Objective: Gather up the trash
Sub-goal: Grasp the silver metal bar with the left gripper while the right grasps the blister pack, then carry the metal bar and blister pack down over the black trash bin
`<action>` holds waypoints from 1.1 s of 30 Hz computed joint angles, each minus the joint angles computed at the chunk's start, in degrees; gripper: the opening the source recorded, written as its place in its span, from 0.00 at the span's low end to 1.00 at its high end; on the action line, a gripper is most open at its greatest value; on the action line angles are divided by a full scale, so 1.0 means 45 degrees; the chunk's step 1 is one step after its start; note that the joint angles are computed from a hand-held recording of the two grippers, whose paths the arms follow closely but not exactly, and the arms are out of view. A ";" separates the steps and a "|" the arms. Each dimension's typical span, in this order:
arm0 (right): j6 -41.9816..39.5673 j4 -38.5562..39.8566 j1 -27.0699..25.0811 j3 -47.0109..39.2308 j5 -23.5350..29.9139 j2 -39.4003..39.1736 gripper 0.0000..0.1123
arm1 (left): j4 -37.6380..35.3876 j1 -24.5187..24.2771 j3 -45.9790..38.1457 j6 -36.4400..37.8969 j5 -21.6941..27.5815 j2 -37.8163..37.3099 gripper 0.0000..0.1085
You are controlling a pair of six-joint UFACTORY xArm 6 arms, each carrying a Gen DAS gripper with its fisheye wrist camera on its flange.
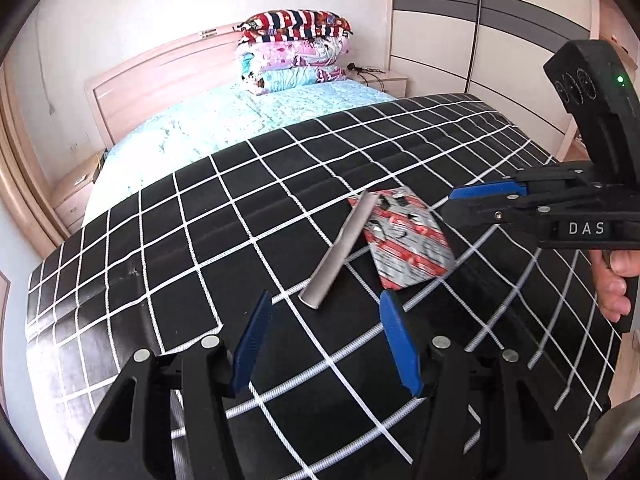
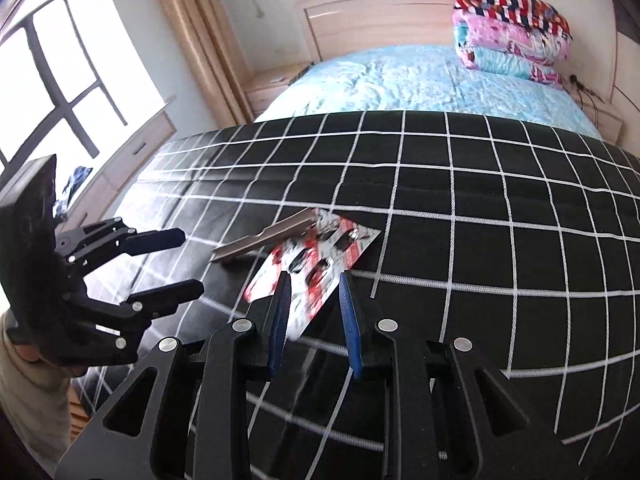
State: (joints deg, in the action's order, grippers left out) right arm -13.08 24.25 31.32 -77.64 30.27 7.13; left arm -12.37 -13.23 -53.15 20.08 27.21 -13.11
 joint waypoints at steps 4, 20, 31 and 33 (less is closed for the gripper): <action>0.0692 -0.0242 -0.0102 -0.0528 0.0309 0.0600 0.22 | -0.0354 0.0098 -0.0281 0.0400 -0.0140 0.0504 0.50; 0.0713 0.0601 -0.0238 -0.0773 0.0405 0.1002 0.11 | -0.1429 -0.0058 -0.0742 0.1839 0.0001 0.1227 0.12; 0.0362 0.0875 -0.0135 0.0281 0.0091 -0.0035 0.09 | -0.1017 -0.0279 0.0423 0.0955 0.0008 -0.0562 0.11; 0.0235 0.1036 -0.0136 0.0619 0.0022 -0.0393 0.09 | -0.0905 -0.0342 0.0623 0.0759 0.0078 -0.0906 0.11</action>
